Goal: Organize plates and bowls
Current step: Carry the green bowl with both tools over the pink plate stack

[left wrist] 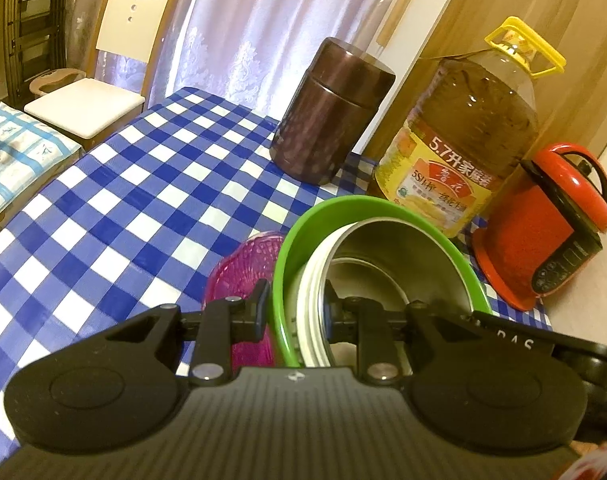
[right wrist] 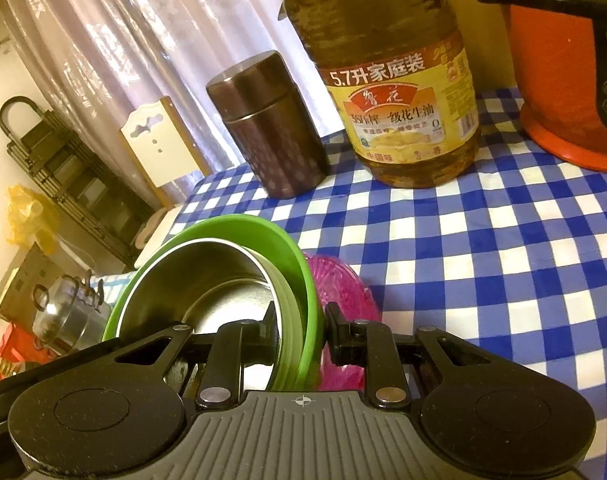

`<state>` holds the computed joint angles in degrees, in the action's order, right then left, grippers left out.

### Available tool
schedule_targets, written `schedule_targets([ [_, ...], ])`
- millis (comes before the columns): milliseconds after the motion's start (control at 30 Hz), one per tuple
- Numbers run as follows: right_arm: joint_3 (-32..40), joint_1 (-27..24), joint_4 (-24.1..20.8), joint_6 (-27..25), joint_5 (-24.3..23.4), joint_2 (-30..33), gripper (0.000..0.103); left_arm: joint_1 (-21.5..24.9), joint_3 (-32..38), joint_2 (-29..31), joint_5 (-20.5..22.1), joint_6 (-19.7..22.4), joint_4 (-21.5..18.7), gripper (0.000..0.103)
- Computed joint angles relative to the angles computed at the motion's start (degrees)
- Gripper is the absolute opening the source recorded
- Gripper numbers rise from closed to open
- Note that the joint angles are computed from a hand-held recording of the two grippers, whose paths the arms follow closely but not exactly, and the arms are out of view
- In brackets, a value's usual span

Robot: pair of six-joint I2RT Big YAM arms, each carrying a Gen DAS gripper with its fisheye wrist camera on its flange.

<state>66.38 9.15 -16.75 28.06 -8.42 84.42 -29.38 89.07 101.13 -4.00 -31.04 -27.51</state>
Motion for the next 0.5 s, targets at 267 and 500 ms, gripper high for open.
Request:
schedule_targets([
  [267, 2.2, -0.7, -0.5, 0.9, -1.5, 3.2, 0.023, 0.5, 2.7, 2.7, -0.3, 0.0, -1.3, 0.022],
  [500, 3.4, -0.5, -0.6, 1.3, -1.7, 4.9, 0.023, 1.0, 3.2, 3.7, -0.7, -0.6, -1.2, 0.022],
])
